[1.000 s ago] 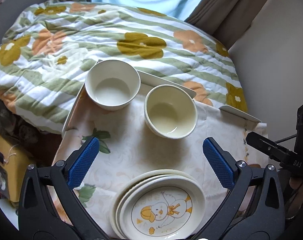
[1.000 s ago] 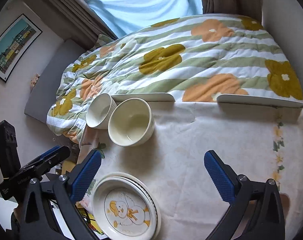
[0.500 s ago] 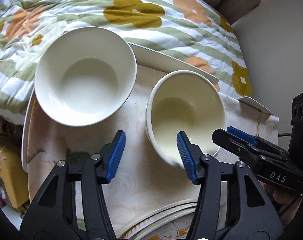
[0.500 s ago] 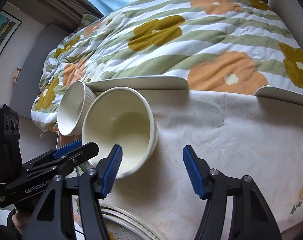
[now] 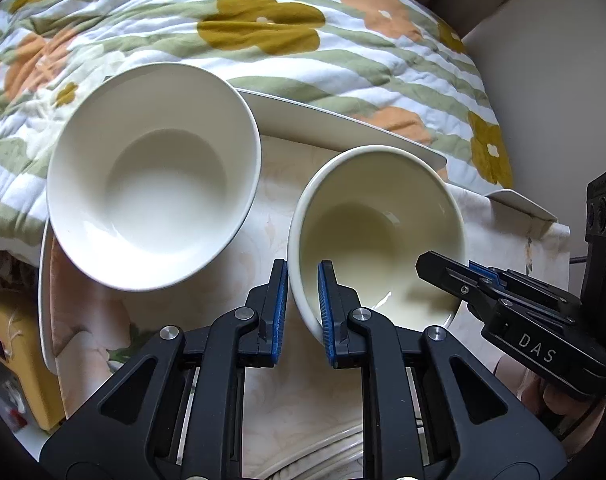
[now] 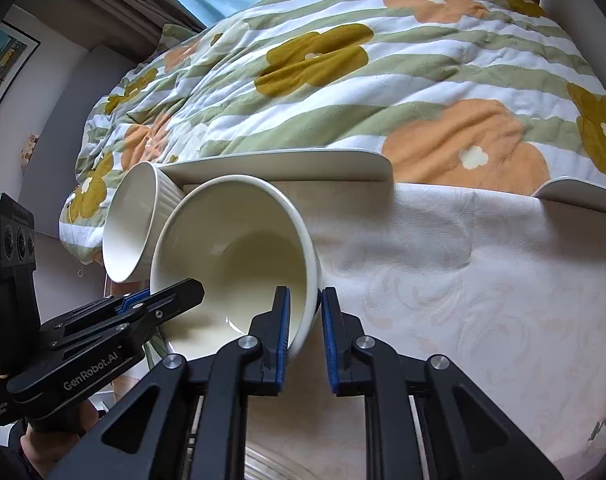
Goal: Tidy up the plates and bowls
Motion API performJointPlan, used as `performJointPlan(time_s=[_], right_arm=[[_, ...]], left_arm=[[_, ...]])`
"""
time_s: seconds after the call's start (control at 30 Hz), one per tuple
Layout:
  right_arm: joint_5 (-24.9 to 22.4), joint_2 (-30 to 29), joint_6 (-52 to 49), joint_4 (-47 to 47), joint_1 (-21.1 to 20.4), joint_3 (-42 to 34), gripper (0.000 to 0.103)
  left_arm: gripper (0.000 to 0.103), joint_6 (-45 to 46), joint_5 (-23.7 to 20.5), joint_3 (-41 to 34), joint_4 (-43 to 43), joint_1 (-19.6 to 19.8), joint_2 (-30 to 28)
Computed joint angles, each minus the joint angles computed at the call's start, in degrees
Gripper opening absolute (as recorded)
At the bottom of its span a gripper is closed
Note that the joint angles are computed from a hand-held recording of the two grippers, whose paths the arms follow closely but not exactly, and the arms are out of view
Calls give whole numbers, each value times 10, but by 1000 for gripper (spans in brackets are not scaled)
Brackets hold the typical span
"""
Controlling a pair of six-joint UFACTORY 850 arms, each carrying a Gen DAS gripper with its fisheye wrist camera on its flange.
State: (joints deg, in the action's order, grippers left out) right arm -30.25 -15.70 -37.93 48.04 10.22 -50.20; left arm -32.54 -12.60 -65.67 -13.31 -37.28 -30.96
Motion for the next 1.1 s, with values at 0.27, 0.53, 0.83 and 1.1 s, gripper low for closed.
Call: performJointPlan(time_s=[0.27, 0.53, 0.83, 1.1], right_arm=[[4, 34, -12, 12, -7, 17, 14], [-5, 134, -53, 41, -44, 67, 14], [-83, 289, -82, 19, -165, 137, 14], [-170, 376, -138, -38, -332, 176, 14]], left_arm=[[13, -149, 3, 2, 164, -20, 19], [13, -370, -21, 2, 384, -66, 67], [13, -554, -82, -51, 542, -167, 82], [13, -553, -100, -142, 513, -246, 19]])
